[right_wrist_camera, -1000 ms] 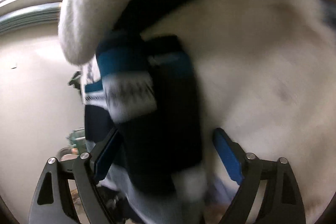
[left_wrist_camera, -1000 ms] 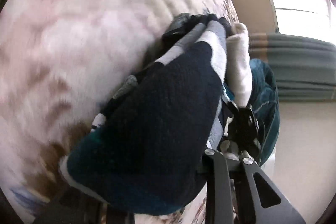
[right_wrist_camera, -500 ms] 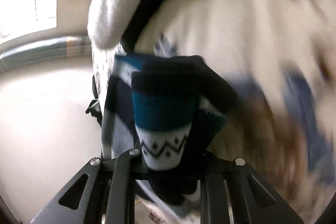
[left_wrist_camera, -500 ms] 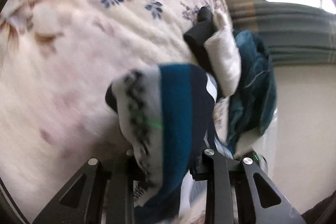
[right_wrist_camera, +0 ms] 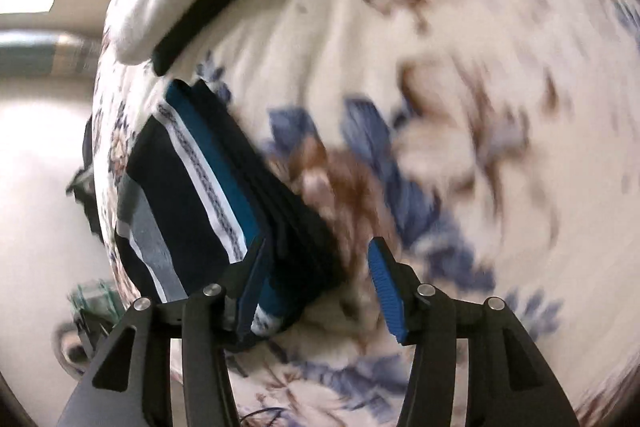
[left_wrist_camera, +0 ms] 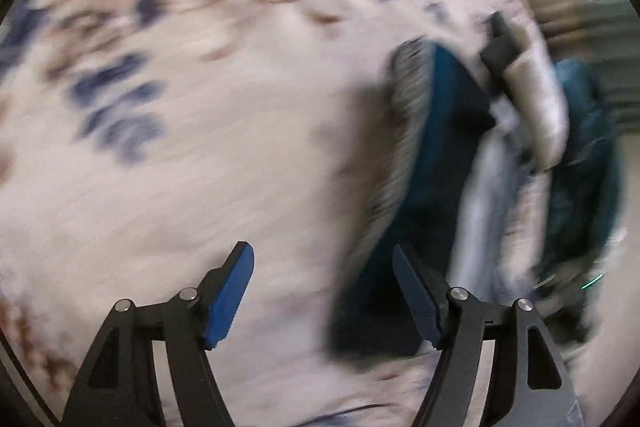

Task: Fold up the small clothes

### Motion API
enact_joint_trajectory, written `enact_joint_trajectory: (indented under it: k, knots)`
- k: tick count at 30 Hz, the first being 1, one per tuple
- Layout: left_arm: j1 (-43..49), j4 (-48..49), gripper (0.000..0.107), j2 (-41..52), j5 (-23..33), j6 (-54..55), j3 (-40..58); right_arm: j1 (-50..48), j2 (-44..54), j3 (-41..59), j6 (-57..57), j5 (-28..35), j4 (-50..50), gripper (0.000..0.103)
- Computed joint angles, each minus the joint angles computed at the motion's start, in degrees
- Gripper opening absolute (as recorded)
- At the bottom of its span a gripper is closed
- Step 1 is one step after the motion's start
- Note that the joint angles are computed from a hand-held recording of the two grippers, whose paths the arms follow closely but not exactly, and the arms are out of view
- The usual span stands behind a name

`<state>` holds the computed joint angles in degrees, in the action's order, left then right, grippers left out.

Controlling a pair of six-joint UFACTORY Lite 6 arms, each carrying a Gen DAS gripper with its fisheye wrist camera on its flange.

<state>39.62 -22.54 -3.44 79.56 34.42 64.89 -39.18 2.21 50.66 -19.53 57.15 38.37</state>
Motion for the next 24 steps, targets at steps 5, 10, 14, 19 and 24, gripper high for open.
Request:
enact_joint_trajectory:
  k: [5, 10, 14, 19, 24]
  knots:
    - [-0.3, 1.4, 0.089, 0.0, -6.8, 0.7, -9.3, 10.4, 15.2, 16.6, -1.9, -0.3, -0.6, 0.054]
    - [-2.5, -1.6, 0.103, 3.8, -9.6, -6.1, -9.3, 20.2, 26.5, 24.5, -1.7, 0.5, 0.6, 0.045]
    - [-0.9, -1.8, 0.103, 7.5, -7.8, -9.1, -6.2, 23.7, 19.0, 21.0, -0.2, -7.6, -1.4, 0.015]
    - [-3.5, -1.9, 0.103, 7.0, -3.9, -12.3, 1.0, 24.2, 15.6, 23.6, 6.4, -10.1, -8.2, 0.014]
    - [-11.2, -11.1, 0.102, 12.3, -2.0, -13.2, 12.2, 23.7, 23.0, 29.0, 6.3, -6.5, -9.8, 0.014]
